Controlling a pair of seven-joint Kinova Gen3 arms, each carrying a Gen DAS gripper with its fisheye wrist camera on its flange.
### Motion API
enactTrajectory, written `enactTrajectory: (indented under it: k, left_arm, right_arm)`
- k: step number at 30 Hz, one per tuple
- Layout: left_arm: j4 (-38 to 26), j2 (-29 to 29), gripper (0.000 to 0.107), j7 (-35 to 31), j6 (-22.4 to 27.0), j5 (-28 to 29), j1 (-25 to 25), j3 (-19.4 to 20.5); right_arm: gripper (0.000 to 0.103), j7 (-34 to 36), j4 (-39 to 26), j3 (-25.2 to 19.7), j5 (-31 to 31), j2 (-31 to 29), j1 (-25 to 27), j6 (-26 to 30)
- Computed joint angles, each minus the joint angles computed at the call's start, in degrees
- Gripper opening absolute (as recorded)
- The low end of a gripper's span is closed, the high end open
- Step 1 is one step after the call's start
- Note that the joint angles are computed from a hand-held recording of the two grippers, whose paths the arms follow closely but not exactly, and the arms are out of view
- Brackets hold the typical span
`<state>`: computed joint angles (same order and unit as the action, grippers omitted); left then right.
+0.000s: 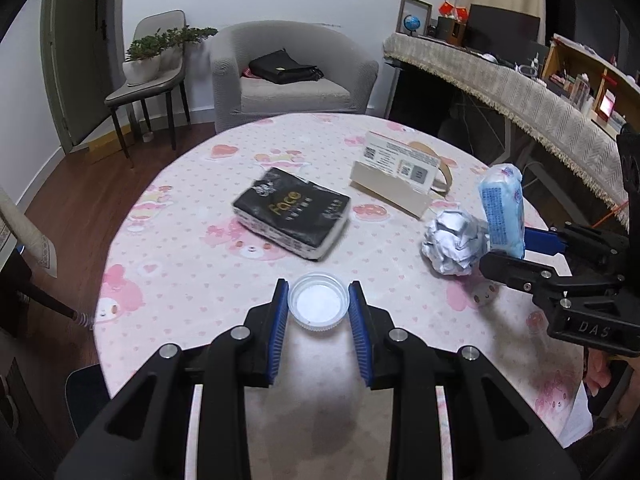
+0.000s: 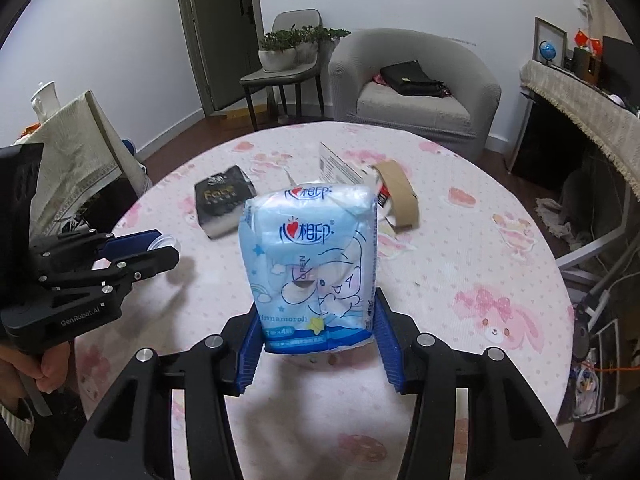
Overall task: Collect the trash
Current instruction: 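Carry the cap over the teal bin and open the left tool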
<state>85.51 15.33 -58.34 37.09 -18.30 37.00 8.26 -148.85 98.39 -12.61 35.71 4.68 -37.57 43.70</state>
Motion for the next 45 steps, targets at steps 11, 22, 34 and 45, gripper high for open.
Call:
enactTrajectory:
  k: [11, 22, 34, 45]
  left_arm:
    - [5.65, -5.31, 0.032, 0.88, -2.59, -0.30, -3.41, 0.15]
    - [11.02, -10.58, 0.032, 0.66, -3.71, 0.12, -9.55, 0.95]
    - [16.78, -15.56, 0.032, -1.25, -3.40, 1.41, -16.83, 1.44]
    - [23.23, -16.91, 0.032, -6.69, -3.20, 5.27, -23.15, -0.15]
  right_arm:
    - [0.051, -1.36, -5.45, -0.11, 2.85, 2.81, -3.71, 1.19]
    - [0.051, 3.29, -13.75, 1.97, 0.73, 8.73, -8.69, 1.40]
    - [0.051, 7.98, -21.88, 4.54, -2.46, 14.24, -13.52, 0.94]
    - [0.051, 15.84, -34.50, 6.50, -8.71, 22.82, -17.55, 3.25]
